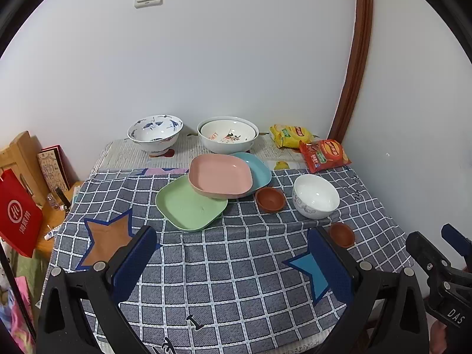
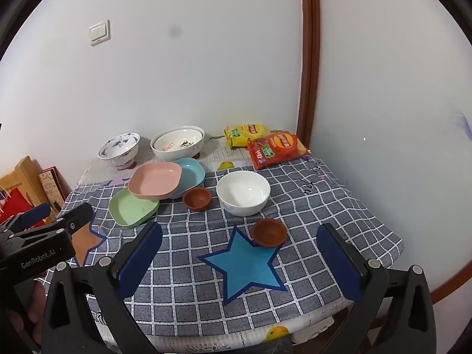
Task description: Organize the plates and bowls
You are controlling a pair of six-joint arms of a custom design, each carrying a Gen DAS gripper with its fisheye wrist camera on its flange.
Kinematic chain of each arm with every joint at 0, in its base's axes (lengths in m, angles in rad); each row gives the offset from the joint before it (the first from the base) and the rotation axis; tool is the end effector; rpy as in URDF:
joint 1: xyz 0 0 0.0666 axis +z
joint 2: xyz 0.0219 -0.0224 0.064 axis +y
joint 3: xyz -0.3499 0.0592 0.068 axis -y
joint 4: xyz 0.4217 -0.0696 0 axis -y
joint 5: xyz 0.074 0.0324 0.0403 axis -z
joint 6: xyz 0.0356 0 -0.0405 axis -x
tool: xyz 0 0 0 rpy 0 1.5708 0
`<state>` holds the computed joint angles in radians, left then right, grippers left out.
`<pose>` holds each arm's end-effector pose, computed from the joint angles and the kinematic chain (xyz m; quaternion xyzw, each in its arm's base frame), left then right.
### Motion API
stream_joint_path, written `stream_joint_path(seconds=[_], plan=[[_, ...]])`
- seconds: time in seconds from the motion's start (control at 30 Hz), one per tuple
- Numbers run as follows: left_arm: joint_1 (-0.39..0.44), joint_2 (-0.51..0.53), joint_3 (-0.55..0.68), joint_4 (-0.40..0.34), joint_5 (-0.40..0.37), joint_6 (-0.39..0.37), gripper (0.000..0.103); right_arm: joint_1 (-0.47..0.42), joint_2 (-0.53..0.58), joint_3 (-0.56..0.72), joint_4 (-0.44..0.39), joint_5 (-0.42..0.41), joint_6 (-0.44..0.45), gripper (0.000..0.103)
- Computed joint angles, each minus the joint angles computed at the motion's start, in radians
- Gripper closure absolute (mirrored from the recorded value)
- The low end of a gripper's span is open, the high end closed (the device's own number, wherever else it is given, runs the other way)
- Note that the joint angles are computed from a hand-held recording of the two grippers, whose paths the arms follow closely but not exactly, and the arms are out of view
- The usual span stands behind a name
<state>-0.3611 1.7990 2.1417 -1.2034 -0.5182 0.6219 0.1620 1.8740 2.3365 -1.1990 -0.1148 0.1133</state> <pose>0.5980 -0.2074 0.5181 -0.2062 0.8871 0.0532 0.4096 0.6405 0.1084 0.5588 -0.1483 0.9009 0.0623 0.4031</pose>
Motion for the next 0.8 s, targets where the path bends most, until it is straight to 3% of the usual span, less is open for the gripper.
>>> stream_joint_path(seconds=[0.47, 0.8], plan=[[0.028, 0.022, -0.004, 0.001, 0.052, 0.002, 0.000, 0.008, 0.050, 0.050, -0.034, -0.005, -0.003, 0.000], [0.042, 0.070, 0.045, -0.001, 0.067, -0.021, 0.000, 0.011, 0.145, 0.187, -0.090, -0.019, -0.011, 0.000]])
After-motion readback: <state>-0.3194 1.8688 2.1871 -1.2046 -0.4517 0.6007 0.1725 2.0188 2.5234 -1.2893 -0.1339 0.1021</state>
